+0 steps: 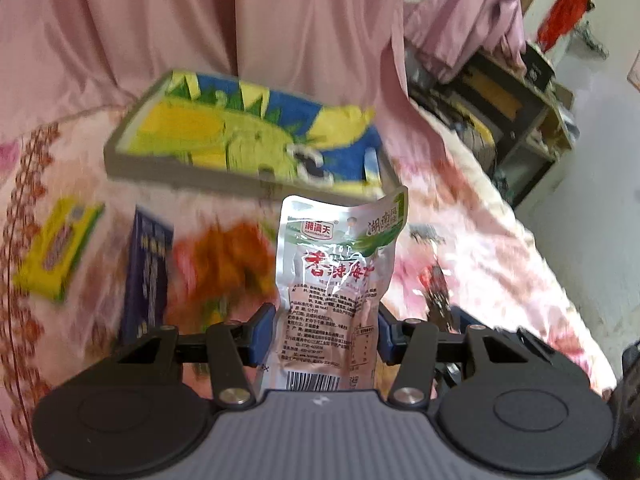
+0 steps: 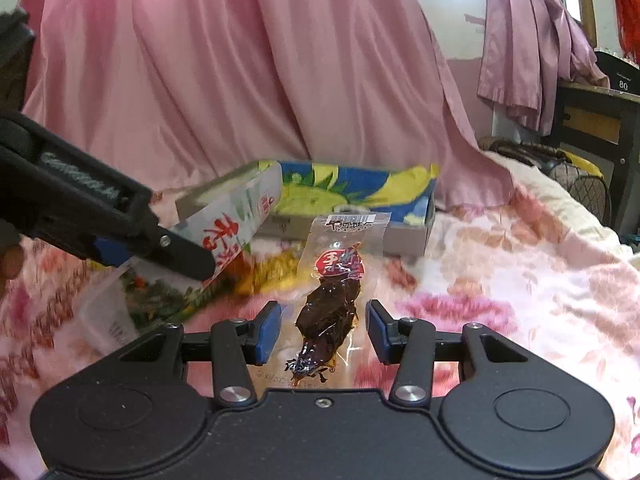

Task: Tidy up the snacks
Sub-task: 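Carry both packets into the dinosaur tray and open both tools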

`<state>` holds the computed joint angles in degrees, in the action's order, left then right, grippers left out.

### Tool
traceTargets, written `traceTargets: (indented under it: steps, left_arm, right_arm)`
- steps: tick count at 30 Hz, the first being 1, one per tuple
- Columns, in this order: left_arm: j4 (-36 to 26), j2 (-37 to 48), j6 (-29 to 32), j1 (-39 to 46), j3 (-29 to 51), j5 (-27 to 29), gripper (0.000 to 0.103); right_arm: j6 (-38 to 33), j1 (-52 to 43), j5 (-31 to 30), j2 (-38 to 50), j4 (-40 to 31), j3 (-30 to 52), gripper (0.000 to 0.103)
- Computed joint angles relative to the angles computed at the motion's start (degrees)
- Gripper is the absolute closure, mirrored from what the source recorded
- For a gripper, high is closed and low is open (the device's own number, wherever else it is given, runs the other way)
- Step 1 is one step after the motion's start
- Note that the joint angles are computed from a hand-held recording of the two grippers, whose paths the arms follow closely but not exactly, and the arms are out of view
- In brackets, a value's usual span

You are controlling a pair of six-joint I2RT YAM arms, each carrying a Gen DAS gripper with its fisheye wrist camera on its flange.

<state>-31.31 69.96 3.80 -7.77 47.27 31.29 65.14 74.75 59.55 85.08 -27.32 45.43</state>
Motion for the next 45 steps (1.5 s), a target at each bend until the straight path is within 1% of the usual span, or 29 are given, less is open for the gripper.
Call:
traceTargets:
  steps: [2, 5, 6, 9, 10, 13, 17, 19, 22, 27, 34, 37, 40, 41, 42, 44, 45]
  left_arm:
    - [2.7, 3.4, -2.0, -0.5, 2.8, -0.5, 0.048]
    - [8.2, 9.4, -4.3, -1.5, 7.0, -2.2, 0.048]
    - [9.6, 11.3, -5.2, -2.0, 8.7, -2.9, 0.048]
    - [13.4, 18.0, -7.4, -3.5, 14.1, -5.6, 0.048]
    - [14.5, 20.7, -8.2, -3.9, 16.5, -6.2, 0.048]
    - [16.5, 27.5, -10.4, -5.1, 22.5, -8.4, 0.048]
    - [18.3, 35.8, -13.5, -6.8, 29.8, -11.2, 0.048]
    - [18.2, 39.4, -13.7, -7.7, 33.2, -12.4, 0.048]
    - [17.9, 43.9, -13.6, -8.7, 36.9, -14.0, 0.048]
    - [17.7, 48.8, -15.5, -9.8, 39.8, -15.3, 0.048]
    - [14.3, 51.3, -16.0, -10.9, 42.3, -17.8, 0.047]
    - [12.6, 52.1, -15.0, -11.4, 43.7, -18.7, 0.045]
    - [12.1, 51.8, -14.6, -11.8, 43.4, -19.0, 0.042]
    - [12.0, 51.6, -14.6, -11.8, 43.2, -18.9, 0.038]
    - [11.9, 51.4, -14.9, -11.8, 43.1, -19.1, 0.034]
    - [12.6, 50.4, -15.2, -11.4, 41.9, -18.6, 0.031]
    - [12.9, 49.7, -15.1, -11.2, 41.3, -18.3, 0.028]
  right_arm:
    - [-6.2, -2.7, -0.4, -3.1, 5.7, -1.7, 0.054]
    - [-20.6, -9.0, -2.1, -6.0, 17.0, -4.0, 0.054]
    - [-24.9, -11.7, -3.7, -6.6, 20.9, -4.7, 0.054]
    - [-33.8, -20.6, -10.7, -7.0, 30.3, -5.5, 0.054]
    - [-35.7, -24.0, -13.5, -6.5, 32.6, -5.2, 0.054]
    - [-38.2, -32.0, -20.7, -3.6, 36.7, -3.3, 0.054]
    - [-41.7, -39.5, -27.2, 2.6, 40.9, 0.1, 0.054]
    - [-42.5, -42.2, -29.8, 6.1, 41.7, 2.5, 0.054]
    - [-42.1, -44.4, -32.1, 10.3, 41.3, 5.2, 0.054]
    - [-40.6, -47.1, -35.3, 15.9, 37.8, 9.8, 0.054]
    - [-41.9, -47.6, -37.3, 19.5, 35.4, 12.7, 0.054]
    - [-42.3, -47.3, -37.6, 20.0, 34.7, 13.3, 0.054]
    - [-42.1, -47.2, -38.0, 20.4, 33.6, 14.0, 0.053]
    - [-42.0, -47.1, -37.8, 20.4, 33.2, 14.2, 0.052]
    - [-41.9, -47.1, -37.6, 20.4, 33.2, 14.1, 0.051]
    - [-41.5, -47.0, -37.3, 20.0, 32.9, 14.0, 0.04]
    - [-41.5, -46.9, -37.2, 19.4, 33.0, 13.6, 0.038]
